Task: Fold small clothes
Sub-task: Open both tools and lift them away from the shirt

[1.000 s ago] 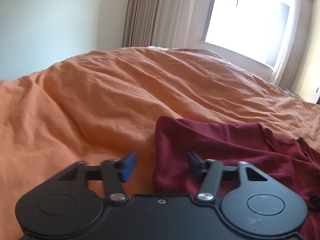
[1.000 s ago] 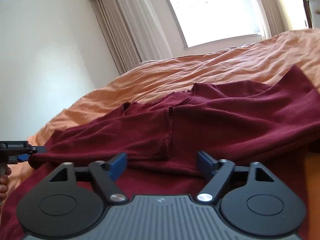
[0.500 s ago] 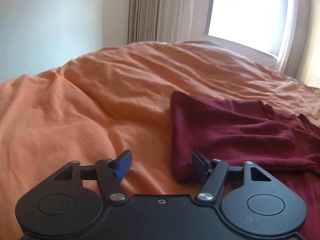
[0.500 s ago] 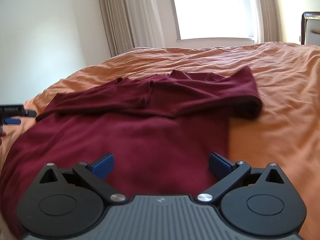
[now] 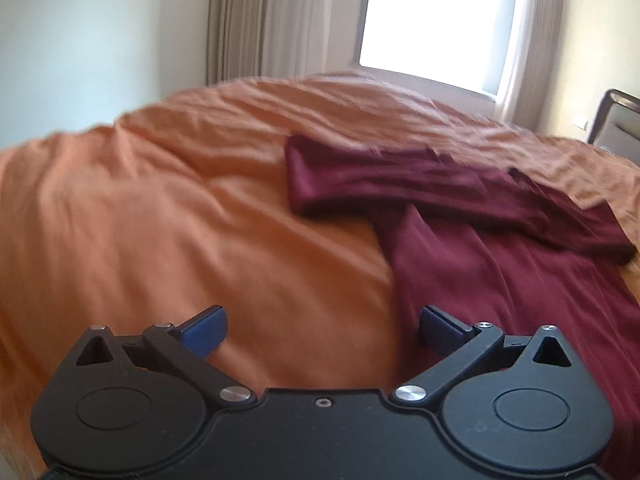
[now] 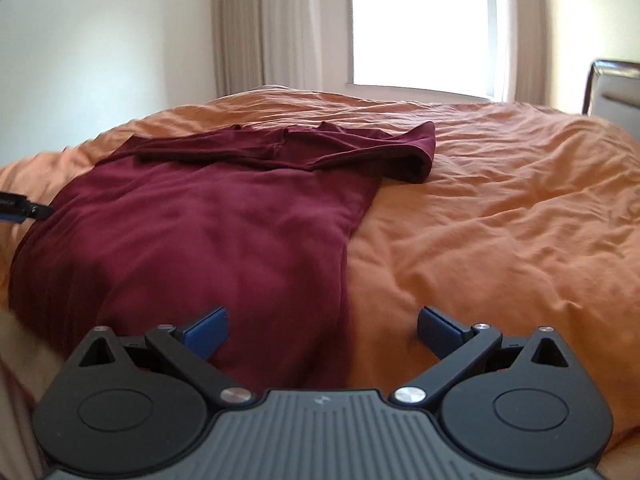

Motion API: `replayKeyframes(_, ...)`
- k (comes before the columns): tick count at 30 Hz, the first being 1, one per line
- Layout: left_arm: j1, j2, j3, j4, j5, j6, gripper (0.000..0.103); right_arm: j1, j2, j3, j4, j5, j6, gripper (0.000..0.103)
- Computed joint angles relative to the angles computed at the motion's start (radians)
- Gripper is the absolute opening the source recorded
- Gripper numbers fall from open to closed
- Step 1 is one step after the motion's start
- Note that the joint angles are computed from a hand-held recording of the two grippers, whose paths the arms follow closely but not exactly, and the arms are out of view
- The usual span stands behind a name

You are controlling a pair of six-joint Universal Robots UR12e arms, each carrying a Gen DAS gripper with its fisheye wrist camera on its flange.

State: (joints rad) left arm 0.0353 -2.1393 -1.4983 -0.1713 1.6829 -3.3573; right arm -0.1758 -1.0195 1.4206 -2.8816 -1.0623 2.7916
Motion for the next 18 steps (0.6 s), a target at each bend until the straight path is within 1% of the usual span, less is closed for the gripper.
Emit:
replayKeyframes(2,-0.01,0.012,-0.029,0.005,0.014,0.017,0.102,-0.014,-0.012,0.029,-0.05,0.055,0.009,0.103)
replayKeyframes(4,-0.025,0.021,-0.054,0.018,0.062,0.041,0.102,-0.02,-0.019,0.054,-0.121,0.097,0.002,0.103)
replayKeyframes(6,-0.033,0.031,-0.076,0.03,0.081,0.04,0.102,-0.019,-0.026,0.073,-0.156,0.125,-0.057,0.103)
replayKeyframes(9,-0.037,0.053,-0.105,0.035,0.084,0.01,0.102,-0.01,-0.035,0.098,-0.159,0.142,-0.148,0.103)
replayKeyframes(12,-0.044,0.072,-0.135,0.057,0.091,-0.01,0.102,0.005,-0.043,0.121,-0.143,0.128,-0.18,0.103)
replayKeyframes(15,-0.062,0.078,-0.154,0.082,0.144,0.012,0.102,0.018,-0.046,0.141,-0.145,0.107,-0.24,0.103)
replayKeyframes(16,-0.07,0.079,-0.161,0.096,0.168,0.028,0.102,0.023,-0.048,0.151,-0.159,0.091,-0.271,0.103)
replayKeyframes(18,-0.079,0.083,-0.173,0.111,0.187,0.052,0.102,0.036,-0.044,0.165,-0.201,0.034,-0.341,0.103)
